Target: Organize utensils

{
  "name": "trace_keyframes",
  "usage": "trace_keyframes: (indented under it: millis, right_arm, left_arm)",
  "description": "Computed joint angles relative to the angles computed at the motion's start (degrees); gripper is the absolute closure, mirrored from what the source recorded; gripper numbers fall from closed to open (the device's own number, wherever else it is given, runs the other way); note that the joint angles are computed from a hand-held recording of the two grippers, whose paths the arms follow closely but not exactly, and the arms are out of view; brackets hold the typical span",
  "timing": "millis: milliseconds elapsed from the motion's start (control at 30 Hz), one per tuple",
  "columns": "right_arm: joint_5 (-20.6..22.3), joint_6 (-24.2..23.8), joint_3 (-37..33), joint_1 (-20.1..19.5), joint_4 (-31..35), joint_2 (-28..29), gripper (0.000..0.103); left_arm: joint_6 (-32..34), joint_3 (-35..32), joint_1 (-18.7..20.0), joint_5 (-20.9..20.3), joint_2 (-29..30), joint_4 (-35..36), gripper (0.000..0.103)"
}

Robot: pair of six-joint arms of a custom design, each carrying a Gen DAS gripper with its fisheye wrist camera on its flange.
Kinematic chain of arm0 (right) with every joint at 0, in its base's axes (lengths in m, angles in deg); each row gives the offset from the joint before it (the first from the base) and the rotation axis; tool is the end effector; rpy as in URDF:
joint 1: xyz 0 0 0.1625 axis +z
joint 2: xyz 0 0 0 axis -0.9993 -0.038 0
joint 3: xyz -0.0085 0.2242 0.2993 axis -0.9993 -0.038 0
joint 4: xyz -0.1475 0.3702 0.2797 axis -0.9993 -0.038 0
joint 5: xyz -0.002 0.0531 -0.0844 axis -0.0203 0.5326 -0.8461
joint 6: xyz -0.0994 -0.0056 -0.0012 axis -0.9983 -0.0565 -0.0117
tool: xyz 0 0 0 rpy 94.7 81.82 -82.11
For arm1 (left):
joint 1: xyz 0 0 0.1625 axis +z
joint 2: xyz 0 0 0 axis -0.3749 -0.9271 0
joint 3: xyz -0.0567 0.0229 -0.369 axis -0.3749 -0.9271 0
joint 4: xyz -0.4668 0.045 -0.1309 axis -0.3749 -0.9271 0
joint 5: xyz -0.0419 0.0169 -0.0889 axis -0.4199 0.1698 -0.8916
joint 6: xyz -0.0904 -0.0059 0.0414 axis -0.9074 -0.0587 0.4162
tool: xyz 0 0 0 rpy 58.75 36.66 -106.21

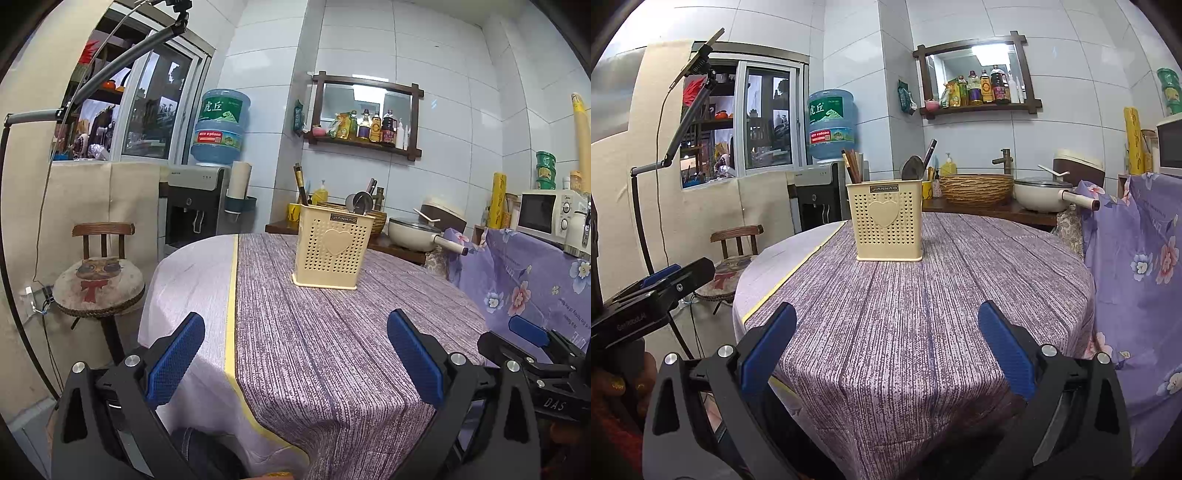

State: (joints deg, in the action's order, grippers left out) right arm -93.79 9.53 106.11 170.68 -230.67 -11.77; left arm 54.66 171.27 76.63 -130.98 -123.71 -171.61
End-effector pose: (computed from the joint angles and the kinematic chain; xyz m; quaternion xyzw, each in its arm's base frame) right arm 0.0581 -0.5375 0.1837 0.1928 -0.7495 0.5657 0.2847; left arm -0.2073 -0.5969 0.0417 0.3243 0.7831 -0.5100 0.1464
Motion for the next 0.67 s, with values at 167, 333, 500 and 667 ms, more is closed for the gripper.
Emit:
trace_keyframes:
  millis: [167,333,500,667]
  right_arm:
    - [0.1,0.0,0.0,-0.1,0.3,0.0,0.006]
    - [-0.1,0.1,-0.1,-0.2,0.6,0.1,0.006]
    - [-0.2,0.1,-0.2,-0.3,0.7,0.3,0.006]
    - [-0.1,0.2,-0.2,-0.3,0.6,0.3,0.006]
  left_arm:
    - [-0.2,0.0,-0.1,0.3,0.1,-0.1,0.005]
    - [-0.7,0.0,0.1,0.2,0.0,0.1,0.005]
    - [-0.6,-0.1,0.2,0.3,0.0,0.0,0.005]
    - [-0.2,-0.3,0.3,0.5,0.3,-0.2,0.005]
